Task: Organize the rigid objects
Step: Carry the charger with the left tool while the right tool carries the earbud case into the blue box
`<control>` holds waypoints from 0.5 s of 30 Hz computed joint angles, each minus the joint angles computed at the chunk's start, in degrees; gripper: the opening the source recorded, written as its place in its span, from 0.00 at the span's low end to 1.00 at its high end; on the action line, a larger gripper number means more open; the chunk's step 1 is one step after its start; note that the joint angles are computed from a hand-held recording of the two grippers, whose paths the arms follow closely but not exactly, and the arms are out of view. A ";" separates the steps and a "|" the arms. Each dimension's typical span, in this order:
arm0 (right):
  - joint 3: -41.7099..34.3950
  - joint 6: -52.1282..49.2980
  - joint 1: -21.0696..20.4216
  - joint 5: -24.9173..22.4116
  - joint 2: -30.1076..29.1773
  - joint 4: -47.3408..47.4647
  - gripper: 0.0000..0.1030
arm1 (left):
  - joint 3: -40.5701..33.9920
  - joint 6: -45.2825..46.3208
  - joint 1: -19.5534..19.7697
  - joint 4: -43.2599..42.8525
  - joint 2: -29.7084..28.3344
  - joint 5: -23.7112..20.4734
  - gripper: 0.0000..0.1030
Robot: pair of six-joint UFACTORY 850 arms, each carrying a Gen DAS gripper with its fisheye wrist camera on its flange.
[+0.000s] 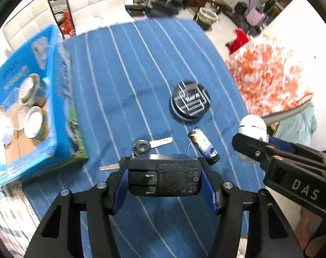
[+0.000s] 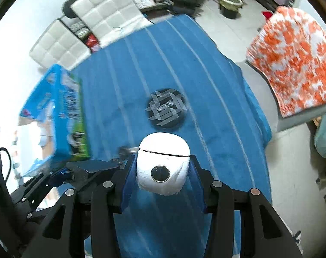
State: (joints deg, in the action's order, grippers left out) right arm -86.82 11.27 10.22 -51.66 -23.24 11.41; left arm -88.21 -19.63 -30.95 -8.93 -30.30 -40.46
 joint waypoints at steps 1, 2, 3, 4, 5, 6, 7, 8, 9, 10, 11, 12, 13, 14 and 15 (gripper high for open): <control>-0.37 -0.67 0.05 0.23 -0.03 0.44 0.48 | 1.14 0.19 0.48 -0.19 1.50 0.66 0.54; -0.99 -1.02 0.66 0.37 0.13 0.98 0.48 | 2.20 0.11 1.08 -0.05 3.04 1.16 0.54; -1.88 -1.49 1.50 0.32 0.17 1.67 0.48 | 3.01 -0.36 1.59 0.20 4.39 1.80 0.54; -2.70 -1.69 2.30 0.31 0.11 2.23 0.48 | 4.37 -0.55 2.41 0.25 6.31 2.47 0.54; -3.84 -2.14 3.32 0.41 -0.04 3.35 0.48 | 5.77 -0.96 3.26 0.40 8.24 3.09 0.54; -4.71 -2.35 4.31 0.46 -0.19 3.68 0.48 | 6.35 -1.52 3.74 0.96 9.11 3.50 0.54; -5.43 -2.63 5.30 0.52 -0.37 3.91 0.48 | 7.88 -2.23 4.73 1.77 11.26 4.09 0.54; -6.69 -2.78 6.71 0.70 -0.90 4.30 0.48 | 9.02 -2.72 5.43 2.28 12.75 4.62 0.54; -7.47 -2.97 7.79 0.77 -1.33 4.75 0.48 | 10.19 -3.49 6.45 3.34 14.40 4.77 0.54; -8.34 -3.27 8.88 0.67 -1.89 5.22 0.48 | 11.48 -4.55 7.38 4.51 15.98 5.02 0.54; -9.35 -3.41 10.01 0.68 -2.66 5.80 0.48 | 12.84 -5.00 9.03 5.49 17.92 4.87 0.54; -11.05 -3.74 11.50 0.43 -4.09 6.55 0.48 | 13.33 -6.16 9.61 6.50 18.33 5.27 0.54; -11.70 -3.75 12.31 0.51 -4.75 6.93 0.48 | 14.59 -6.84 10.88 7.34 19.64 5.57 0.54; -12.95 -3.64 13.48 0.44 -5.93 7.32 0.48 | 15.94 -7.13 12.81 8.30 21.09 5.36 0.54; -14.63 -3.56 14.85 0.21 -7.46 7.62 0.48 | 16.56 -8.00 13.55 9.20 21.40 5.44 0.54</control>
State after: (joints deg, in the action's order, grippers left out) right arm -101.44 7.71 25.08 -51.45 -30.69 19.03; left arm -71.65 -27.63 -17.41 0.26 -8.90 -35.02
